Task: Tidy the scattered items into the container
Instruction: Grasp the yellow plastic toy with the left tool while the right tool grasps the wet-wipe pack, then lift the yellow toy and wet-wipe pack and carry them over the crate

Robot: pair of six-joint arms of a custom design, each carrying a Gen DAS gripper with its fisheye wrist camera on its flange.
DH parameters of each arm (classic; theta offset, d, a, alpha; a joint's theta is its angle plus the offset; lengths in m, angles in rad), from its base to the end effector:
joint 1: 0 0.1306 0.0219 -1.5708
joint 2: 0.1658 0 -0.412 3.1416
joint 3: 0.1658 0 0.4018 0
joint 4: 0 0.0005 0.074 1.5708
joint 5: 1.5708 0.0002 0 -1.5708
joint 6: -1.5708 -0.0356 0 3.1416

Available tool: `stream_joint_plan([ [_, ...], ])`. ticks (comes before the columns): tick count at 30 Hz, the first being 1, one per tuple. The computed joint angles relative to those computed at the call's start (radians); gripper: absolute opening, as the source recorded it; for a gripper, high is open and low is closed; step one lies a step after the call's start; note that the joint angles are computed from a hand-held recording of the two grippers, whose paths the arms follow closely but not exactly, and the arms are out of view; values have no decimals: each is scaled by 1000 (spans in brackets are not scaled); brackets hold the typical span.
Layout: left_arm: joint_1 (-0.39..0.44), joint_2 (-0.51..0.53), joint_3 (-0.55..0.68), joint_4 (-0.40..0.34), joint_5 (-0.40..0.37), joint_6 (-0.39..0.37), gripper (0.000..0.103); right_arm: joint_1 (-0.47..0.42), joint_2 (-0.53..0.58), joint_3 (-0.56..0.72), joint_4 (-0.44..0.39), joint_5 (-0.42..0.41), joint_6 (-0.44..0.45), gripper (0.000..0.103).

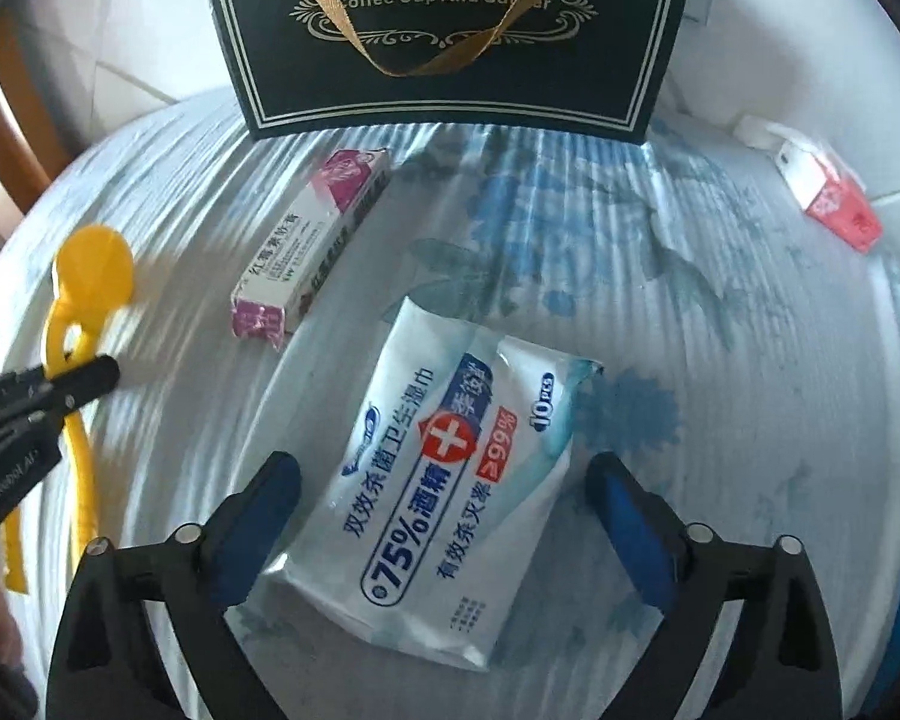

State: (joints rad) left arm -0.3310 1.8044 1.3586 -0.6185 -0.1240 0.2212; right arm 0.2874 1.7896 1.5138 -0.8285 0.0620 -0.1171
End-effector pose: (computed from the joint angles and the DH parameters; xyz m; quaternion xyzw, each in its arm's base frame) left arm 0.5663 -0.1905 0.2412 0.0375 0.9656 -0.0105 0.2569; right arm 0.5878 0.1709 0.3052 -0.0756 0.9695 0.0169 0.2324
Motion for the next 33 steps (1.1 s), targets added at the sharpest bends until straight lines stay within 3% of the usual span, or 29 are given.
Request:
stream_joint_plan([
  [1,-1,2,4,-2,-4,2,17,0,-2,-3,8,4,-3,86],
  [3,-4,-10,-7,-6,1,5,16,1,-10,-10,23,11,-9,61],
  [6,-16,-28,-18,-8,3,1,16,-2,-10,-6,18,-5,-10,58],
  [18,-74,-258,-126,-10,-33,-3,16,20,-174,-69,14,-16,-10,55],
  [27,-135,-510,-199,-45,-92,-1,16,84,-386,-109,-4,56,-11,55],
  [33,-228,-637,-203,-70,-124,-6,16,128,-565,-143,-41,143,-34,55],
])
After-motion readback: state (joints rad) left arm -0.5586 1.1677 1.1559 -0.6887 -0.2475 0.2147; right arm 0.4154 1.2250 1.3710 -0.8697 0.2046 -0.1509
